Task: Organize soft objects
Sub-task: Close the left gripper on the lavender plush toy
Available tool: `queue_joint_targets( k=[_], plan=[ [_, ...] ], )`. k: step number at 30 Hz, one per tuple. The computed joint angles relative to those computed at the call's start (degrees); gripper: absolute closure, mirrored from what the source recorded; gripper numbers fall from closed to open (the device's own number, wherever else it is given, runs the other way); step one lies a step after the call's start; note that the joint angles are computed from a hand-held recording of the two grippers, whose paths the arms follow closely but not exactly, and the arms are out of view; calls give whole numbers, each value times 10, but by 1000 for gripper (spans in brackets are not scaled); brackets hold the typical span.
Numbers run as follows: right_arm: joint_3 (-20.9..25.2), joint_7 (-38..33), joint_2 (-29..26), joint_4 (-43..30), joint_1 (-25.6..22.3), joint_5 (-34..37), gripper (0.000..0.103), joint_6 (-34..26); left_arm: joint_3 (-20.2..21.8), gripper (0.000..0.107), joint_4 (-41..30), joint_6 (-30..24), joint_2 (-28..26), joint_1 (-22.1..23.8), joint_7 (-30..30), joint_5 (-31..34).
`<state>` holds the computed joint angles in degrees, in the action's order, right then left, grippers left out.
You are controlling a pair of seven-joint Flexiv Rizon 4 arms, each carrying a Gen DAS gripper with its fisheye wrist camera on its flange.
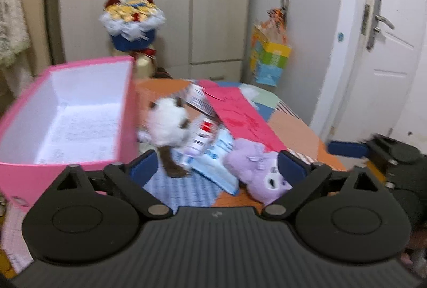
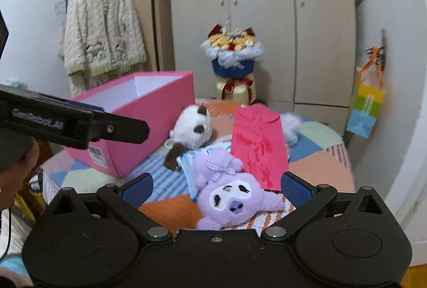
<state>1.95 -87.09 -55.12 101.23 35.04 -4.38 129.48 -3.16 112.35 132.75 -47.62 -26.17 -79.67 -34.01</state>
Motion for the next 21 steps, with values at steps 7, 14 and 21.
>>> queue_joint_targets(
  k=[7, 14, 21],
  plan=[
    [-18, -53, -37, -53, -23, -114, 0, -78, -47, 42, -65, -74, -53, 65, -57, 105],
    [16, -77, -64, -91, -63, -169, 1, -120, -94, 58, -101, -131, -83, 120, -127, 192],
    [75, -27, -77, -98, -119, -206, 21, -121, -55, 77, -108, -121, -85, 90, -155, 193]
  ],
)
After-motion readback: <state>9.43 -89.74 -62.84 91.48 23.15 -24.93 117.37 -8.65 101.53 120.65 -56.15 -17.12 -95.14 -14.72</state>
